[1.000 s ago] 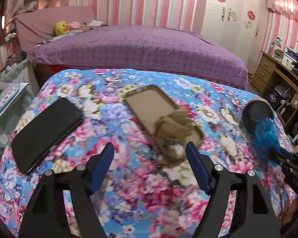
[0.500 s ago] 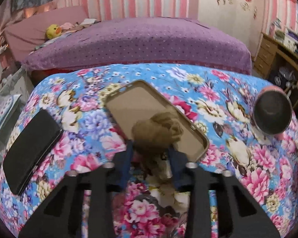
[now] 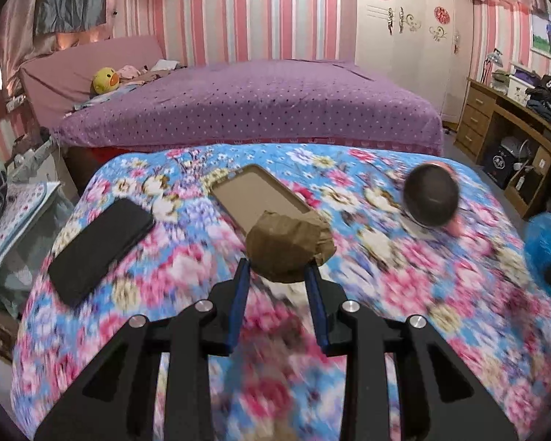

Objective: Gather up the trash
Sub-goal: 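Lift and carry the brown paper and blue bag toward the blue basket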

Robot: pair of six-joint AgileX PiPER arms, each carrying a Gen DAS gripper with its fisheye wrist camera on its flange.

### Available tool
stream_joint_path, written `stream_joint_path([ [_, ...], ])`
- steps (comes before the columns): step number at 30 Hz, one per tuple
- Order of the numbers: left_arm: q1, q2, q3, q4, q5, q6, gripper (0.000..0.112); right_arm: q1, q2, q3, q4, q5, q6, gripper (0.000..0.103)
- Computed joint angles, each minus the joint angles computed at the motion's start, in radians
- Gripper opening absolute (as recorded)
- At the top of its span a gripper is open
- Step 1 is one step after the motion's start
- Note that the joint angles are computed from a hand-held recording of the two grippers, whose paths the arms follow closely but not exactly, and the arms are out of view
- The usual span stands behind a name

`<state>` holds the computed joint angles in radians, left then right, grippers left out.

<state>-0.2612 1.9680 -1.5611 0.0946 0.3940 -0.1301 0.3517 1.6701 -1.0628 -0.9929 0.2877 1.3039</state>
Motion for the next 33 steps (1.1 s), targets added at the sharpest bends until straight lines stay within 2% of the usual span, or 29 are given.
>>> stream_joint_path([
  [3,-0.047,-0.101,0.145,0.100,-0.064,-0.120,0.031,-0.010,-0.024,0.025,-0.003,-0.016,0.002,0.026],
  [6,-0.089,-0.167,0.246,0.202,-0.096,-0.251,0.031,0.002,-0.047,0.045,-0.033,0.005,0.011,0.026],
  [8,-0.122,-0.198,0.310,0.320,-0.112,-0.390,0.031,0.003,-0.067,0.064,-0.043,0.007,0.013,0.026],
  [12,-0.174,-0.226,0.389,0.534,-0.115,-0.623,0.031,0.002,-0.103,0.102,-0.061,0.010,0.016,0.026],
  [19,-0.257,-0.276,0.494,0.820,-0.109,-0.961,0.031,-0.004,-0.168,0.161,-0.067,0.010,-0.012,0.026],
  [27,-0.340,-0.278,0.490,0.876,-0.087,-1.045,0.031,-0.064,-0.286,0.249,-0.045,-0.001,-0.060,0.026],
  [33,-0.432,-0.249,0.447,0.922,-0.049,-1.105,0.031,-0.158,-0.381,0.325,0.068,-0.026,-0.215,0.026],
])
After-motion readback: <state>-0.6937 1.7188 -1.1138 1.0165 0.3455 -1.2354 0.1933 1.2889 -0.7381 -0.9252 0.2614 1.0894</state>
